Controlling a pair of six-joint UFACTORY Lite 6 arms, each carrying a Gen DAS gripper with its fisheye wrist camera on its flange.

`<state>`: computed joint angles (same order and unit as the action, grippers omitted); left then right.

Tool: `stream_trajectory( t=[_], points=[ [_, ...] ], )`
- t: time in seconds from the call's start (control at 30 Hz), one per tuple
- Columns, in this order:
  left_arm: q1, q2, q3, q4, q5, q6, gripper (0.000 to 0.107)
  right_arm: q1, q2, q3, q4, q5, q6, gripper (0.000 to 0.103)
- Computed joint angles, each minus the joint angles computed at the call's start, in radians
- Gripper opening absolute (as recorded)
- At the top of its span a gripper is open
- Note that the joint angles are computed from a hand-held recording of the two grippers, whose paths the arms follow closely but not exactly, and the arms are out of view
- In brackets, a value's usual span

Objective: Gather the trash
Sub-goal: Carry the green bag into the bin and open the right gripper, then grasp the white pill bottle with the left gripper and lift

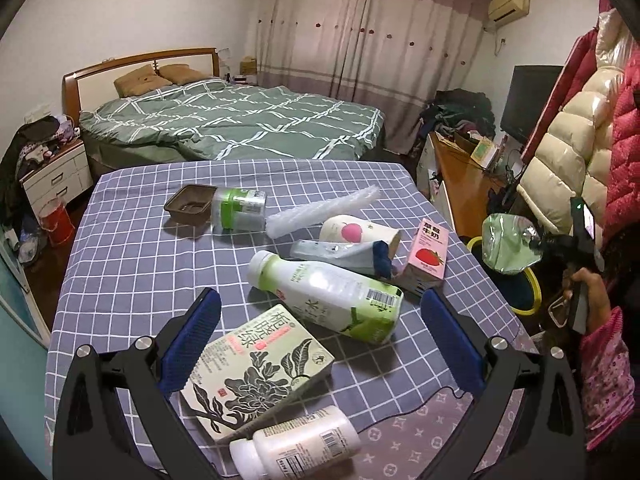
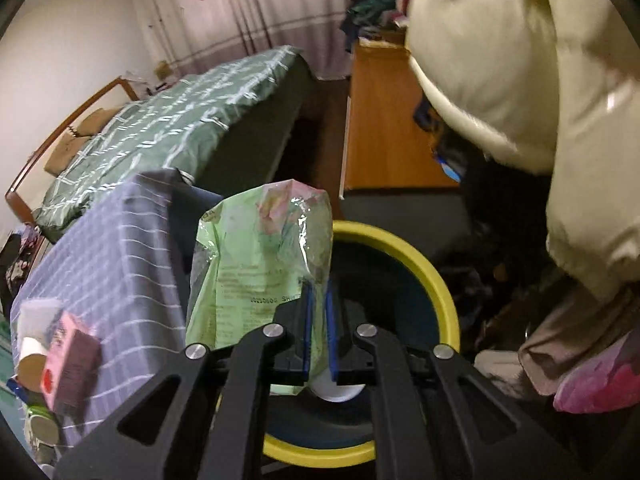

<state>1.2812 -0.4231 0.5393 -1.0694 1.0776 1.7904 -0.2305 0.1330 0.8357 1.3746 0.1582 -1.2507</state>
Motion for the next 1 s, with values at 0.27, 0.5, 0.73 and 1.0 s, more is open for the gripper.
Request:
stream_trajectory(
  t=[0.27,0.5,0.73,1.0],
  points=[
    [0.006,-0.061,-0.026,0.016,0.022,-0.014,0.098,-0.043,0.097,-0.003,0.408,-0.006,-0.424,0.008],
    [0.000,-0.094,-0.046,0.026,0.030,-0.018,0.098,-0.069,0.100,-0.030,0.426,0.020,-0.469,0.025],
    [0.028,-0.129,-0.062,0.044,0.052,-0.015,0.098,-0.067,0.059,-0.067,0.439,0.047,-0.488,0.039],
    [0.115,-0.157,-0.095,0.096,0.047,-0.004,0.098,-0.025,-0.022,-0.142,0.487,0.067,-0.540,0.045]
  ],
)
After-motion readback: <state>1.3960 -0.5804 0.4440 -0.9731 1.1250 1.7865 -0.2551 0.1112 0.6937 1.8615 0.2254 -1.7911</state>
